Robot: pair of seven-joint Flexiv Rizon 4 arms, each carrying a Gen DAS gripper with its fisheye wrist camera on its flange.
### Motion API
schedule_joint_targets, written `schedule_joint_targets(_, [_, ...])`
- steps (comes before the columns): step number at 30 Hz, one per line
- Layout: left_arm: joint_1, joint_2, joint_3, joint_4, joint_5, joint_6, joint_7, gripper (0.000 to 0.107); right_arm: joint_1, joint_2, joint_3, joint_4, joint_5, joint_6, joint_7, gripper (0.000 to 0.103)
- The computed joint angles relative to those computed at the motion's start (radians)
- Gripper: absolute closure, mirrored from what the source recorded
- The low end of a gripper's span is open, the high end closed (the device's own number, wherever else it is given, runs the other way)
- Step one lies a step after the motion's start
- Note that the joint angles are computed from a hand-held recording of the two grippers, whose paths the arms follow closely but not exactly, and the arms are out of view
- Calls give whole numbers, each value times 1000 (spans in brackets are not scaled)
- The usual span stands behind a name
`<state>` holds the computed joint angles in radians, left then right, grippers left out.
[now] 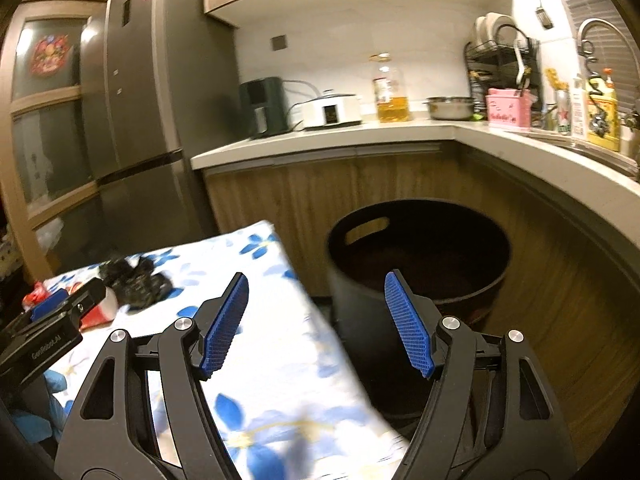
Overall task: Collect trash
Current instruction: 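Move both open tools back from the bin to the table, then close the right tool on the black plastic bag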
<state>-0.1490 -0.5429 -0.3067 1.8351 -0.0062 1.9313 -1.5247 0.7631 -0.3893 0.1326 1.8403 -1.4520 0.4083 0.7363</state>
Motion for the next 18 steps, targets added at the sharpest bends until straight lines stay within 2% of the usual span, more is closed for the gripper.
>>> schedule_joint_targets(9, [36, 39, 62, 67, -19, 31, -28, 22, 45, -110, -40, -133, -13, 74, -41, 33])
schedule_joint_targets(18, [90, 55, 72, 97, -9, 46, -62, 22, 78, -197, -94, -249, -1, 169, -110, 33])
